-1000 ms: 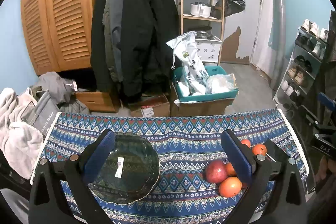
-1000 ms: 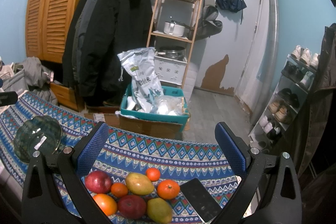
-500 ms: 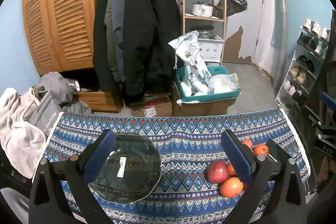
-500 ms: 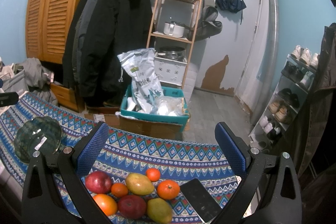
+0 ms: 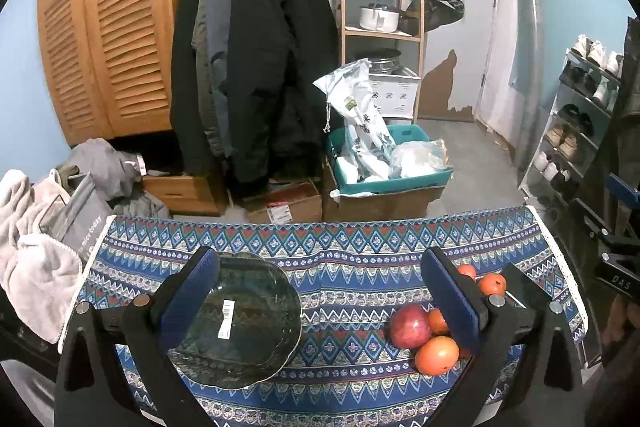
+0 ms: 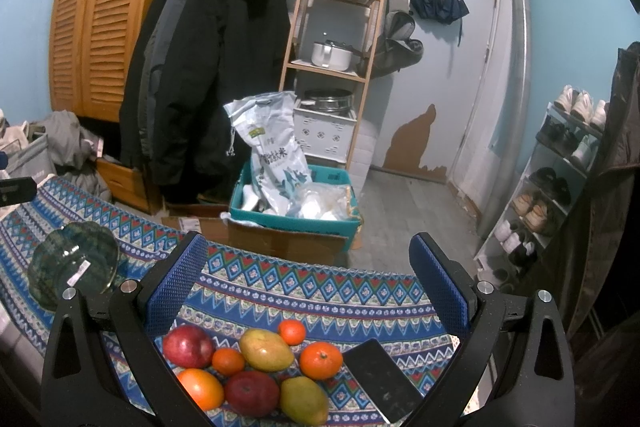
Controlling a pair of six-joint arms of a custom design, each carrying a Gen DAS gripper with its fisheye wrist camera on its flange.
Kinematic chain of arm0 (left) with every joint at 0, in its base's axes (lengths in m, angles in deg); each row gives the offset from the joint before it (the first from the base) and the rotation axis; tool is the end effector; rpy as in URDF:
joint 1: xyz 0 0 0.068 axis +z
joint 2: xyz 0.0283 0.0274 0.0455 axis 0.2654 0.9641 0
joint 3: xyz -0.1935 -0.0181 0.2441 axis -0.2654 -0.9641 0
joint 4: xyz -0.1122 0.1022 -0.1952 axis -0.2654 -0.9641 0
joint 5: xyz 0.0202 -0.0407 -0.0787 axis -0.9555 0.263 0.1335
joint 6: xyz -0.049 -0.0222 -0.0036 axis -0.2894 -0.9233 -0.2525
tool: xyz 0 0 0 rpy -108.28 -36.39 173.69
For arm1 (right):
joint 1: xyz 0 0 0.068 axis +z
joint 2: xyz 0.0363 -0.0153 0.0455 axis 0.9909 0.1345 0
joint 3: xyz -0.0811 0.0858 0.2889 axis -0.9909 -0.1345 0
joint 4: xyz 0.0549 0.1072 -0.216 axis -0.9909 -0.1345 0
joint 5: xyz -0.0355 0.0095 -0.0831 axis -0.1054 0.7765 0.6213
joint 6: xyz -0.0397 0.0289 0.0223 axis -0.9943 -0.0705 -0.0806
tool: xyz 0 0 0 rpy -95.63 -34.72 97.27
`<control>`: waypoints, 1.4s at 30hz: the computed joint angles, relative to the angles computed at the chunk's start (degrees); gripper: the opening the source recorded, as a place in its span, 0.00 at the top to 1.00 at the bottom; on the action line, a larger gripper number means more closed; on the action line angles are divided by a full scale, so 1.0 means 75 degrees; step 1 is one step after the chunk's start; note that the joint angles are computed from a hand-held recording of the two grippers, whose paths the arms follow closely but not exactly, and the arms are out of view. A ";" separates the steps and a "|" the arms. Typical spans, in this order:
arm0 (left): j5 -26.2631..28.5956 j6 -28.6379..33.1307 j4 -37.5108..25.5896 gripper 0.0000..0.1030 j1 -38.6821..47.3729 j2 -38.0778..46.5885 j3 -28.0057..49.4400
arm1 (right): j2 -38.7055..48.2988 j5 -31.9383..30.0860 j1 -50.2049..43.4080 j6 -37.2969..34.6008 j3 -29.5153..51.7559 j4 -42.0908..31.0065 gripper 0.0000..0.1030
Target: Organize fruits
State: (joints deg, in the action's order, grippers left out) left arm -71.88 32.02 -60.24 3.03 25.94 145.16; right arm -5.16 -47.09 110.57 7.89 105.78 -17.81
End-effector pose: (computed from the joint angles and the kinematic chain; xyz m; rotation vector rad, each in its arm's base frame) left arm 0.2782 -0.0631 0.3213 0.3152 2.2275 -0.1621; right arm 0.2032 0.0850 0.3184 0.0530 2.0612 -0.2804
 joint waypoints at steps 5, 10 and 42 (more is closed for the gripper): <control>-0.0027 -0.0012 -0.0082 0.01 -0.0045 0.0029 0.0065 | 0.0026 0.0032 0.0060 0.0063 -0.0013 0.0005 0.04; -0.0044 0.0012 -0.0136 0.01 -0.0079 0.0060 0.0114 | 0.0045 0.0062 0.0140 0.0127 0.0019 -0.0075 0.04; -0.0481 -0.0131 0.0094 0.01 -0.1309 0.2412 0.0033 | 0.0347 -0.2822 -0.2419 -0.0031 -0.1333 -0.0346 0.04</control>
